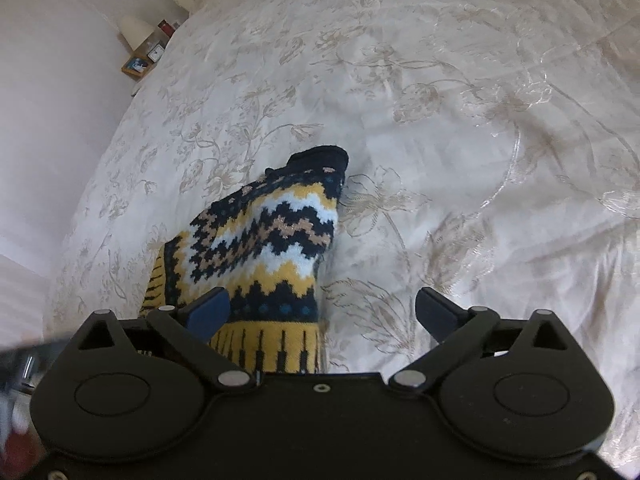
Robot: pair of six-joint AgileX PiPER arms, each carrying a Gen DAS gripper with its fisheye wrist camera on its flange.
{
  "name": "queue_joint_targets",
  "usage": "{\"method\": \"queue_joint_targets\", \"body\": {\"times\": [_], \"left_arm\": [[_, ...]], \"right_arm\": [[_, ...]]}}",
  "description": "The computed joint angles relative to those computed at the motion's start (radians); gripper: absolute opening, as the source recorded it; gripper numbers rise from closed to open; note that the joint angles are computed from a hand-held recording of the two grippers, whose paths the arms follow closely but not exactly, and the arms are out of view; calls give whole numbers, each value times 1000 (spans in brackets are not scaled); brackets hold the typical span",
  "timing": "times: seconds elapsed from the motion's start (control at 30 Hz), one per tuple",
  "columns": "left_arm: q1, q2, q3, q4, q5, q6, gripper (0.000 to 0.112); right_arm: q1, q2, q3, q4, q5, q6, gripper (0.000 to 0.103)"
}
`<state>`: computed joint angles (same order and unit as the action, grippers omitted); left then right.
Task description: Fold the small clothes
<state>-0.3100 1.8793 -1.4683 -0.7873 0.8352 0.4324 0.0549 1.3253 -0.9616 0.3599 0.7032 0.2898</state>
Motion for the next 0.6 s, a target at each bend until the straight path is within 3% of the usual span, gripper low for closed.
{"method": "queue_joint_targets", "body": {"times": [0.07, 0.17, 0.27, 0.37, 0.5, 0.6], "left_arm": [[-22, 39, -11, 75, -70, -86, 64], [-19, 80, -4, 241, -70, -241, 64], [4, 42, 115, 237, -137, -220, 64], [21, -7, 176, 219, -152, -191, 64], [6, -9, 173, 257, -154, -226, 64], [-7, 6, 155, 282, -155, -256, 64]], "right_arm": [[-3, -8, 6, -1, 4, -2, 101], [-7, -16, 8, -9, 8, -2, 102], [-12, -11, -2, -12, 10, -6, 102], [-14, 20, -32, -5, 1, -22, 102], [7, 135, -108, -18, 4, -37, 103], [73, 296, -230, -182, 100, 34, 102]]}}
